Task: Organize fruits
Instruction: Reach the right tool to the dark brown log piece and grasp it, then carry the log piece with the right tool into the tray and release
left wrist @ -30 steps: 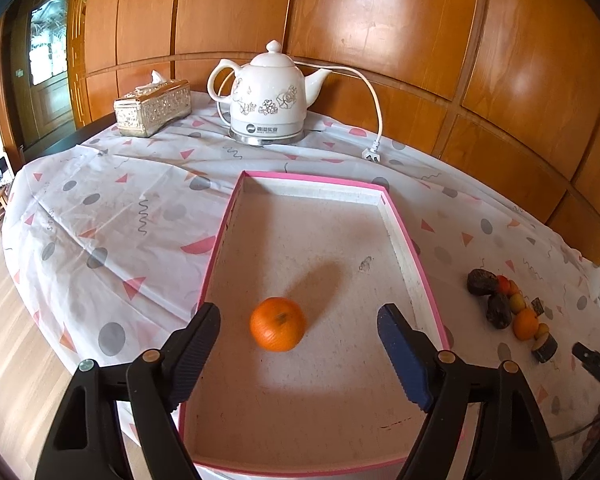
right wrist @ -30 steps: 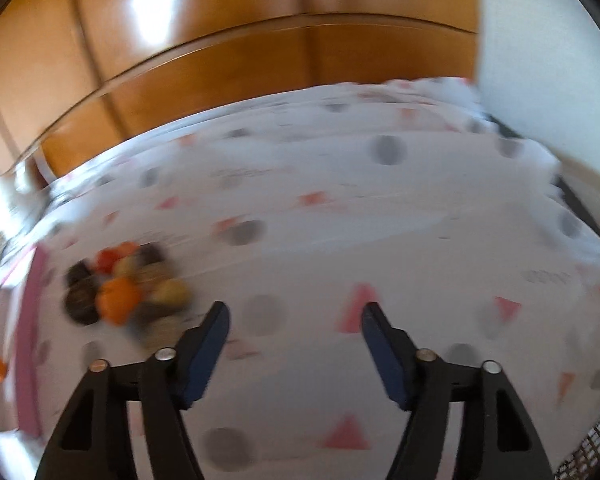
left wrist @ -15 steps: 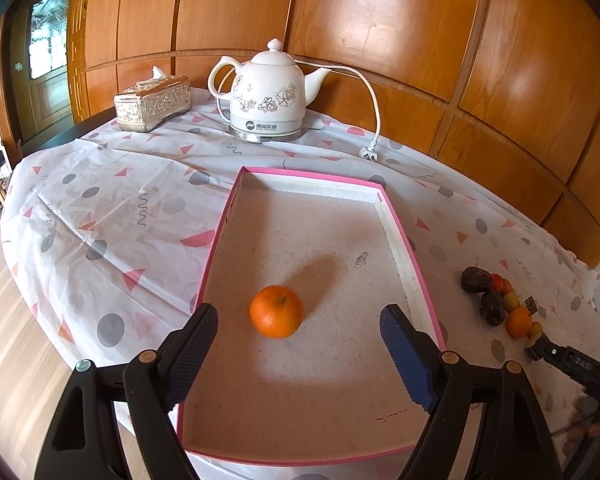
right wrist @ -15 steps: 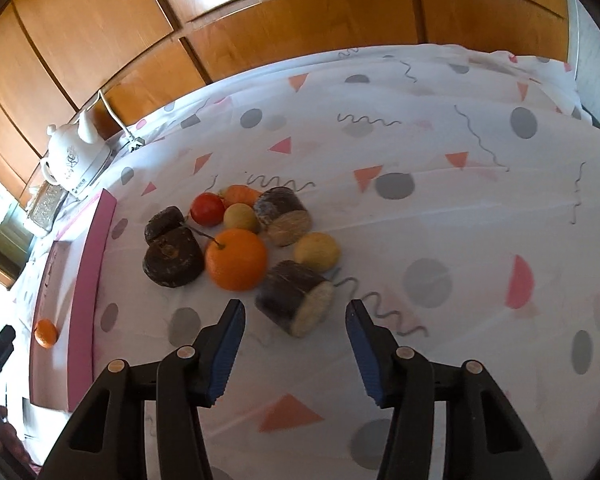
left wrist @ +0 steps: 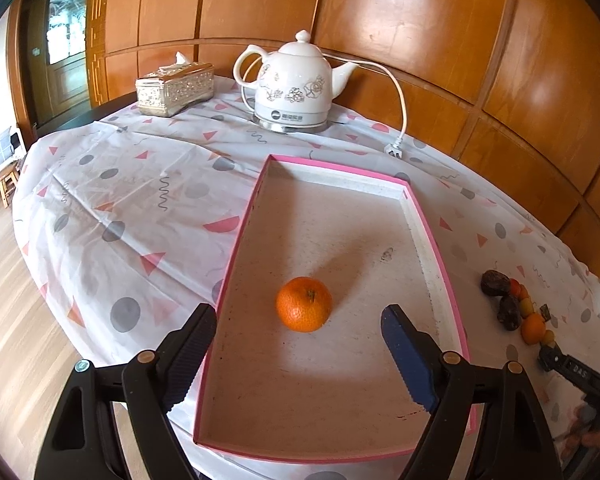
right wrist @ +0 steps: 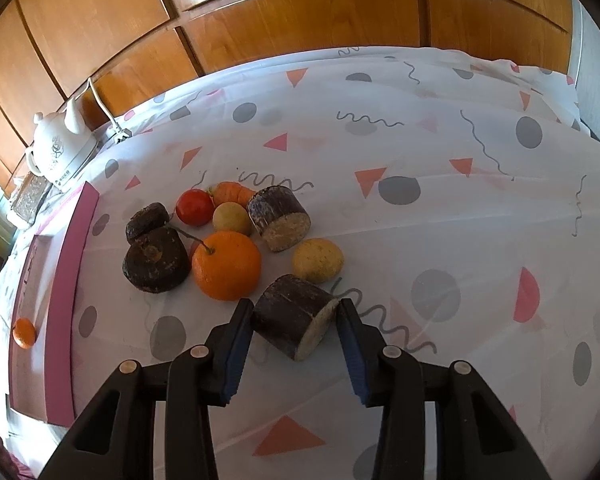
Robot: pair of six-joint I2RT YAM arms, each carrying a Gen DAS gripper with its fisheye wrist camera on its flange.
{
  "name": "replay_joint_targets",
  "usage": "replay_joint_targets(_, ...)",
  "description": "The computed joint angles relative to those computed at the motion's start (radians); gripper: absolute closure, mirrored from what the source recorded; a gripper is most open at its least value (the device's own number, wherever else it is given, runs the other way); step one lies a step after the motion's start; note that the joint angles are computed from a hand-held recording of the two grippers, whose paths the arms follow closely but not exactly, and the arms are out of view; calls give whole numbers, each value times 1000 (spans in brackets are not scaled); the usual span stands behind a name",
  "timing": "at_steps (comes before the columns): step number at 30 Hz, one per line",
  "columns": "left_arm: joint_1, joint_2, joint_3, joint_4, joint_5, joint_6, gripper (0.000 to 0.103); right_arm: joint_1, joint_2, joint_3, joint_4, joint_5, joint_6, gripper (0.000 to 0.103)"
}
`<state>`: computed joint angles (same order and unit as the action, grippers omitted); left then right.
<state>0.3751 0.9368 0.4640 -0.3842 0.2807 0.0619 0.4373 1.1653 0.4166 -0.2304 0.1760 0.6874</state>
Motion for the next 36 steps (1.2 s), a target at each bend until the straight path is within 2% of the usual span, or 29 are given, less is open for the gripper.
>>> replay_joint_targets(11,54,30,2,6,-19,-19,18,61,-119,-54,-36,-78,-17,60)
replay_joint_targets(17,70,32,0,8,-18,-15,18,164,-109,-11,-28,-103,-18,60)
replay_joint_targets(19,80,37,1,10,-15,-15,17,205,-70,24,-12,-110,-25,60)
replay_joint_targets(22,104,40,1,14,-6,-16,10,263,2,90,-1,-108,-46,60)
replay_joint_targets(36,243,69,11,27,78,13,8,389,375,487,20,-153,-208,60)
